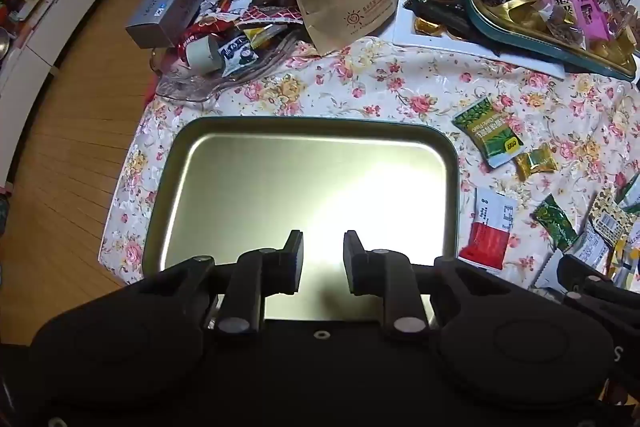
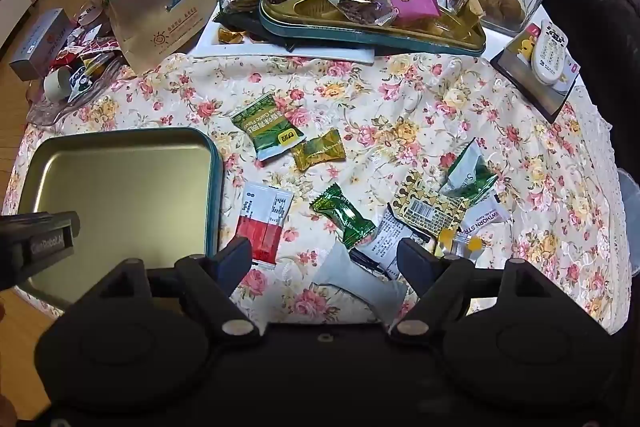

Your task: Organize snacks

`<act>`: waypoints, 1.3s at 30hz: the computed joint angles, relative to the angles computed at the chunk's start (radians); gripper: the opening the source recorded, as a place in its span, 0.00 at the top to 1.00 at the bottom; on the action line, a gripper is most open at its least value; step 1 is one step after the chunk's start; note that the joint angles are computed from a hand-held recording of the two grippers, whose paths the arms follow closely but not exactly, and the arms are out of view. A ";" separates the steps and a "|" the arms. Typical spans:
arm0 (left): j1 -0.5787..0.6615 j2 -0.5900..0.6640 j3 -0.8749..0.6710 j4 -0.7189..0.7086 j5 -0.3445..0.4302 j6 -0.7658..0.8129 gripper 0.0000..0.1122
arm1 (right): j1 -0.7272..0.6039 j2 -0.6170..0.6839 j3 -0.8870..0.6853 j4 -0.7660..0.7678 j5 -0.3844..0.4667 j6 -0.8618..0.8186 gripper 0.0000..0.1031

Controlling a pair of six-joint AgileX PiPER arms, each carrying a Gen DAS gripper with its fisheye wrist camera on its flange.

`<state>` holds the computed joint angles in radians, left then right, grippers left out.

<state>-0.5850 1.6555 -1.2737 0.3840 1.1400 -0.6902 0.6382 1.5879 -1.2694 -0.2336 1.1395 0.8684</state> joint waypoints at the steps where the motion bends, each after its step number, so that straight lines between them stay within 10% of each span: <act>1: 0.001 0.000 -0.002 -0.011 0.000 0.009 0.71 | 0.000 0.001 -0.002 0.000 0.001 0.000 0.20; 39: 0.010 -0.022 0.020 -0.018 -0.032 0.035 0.71 | 0.008 0.017 -0.014 -0.002 0.011 0.005 0.20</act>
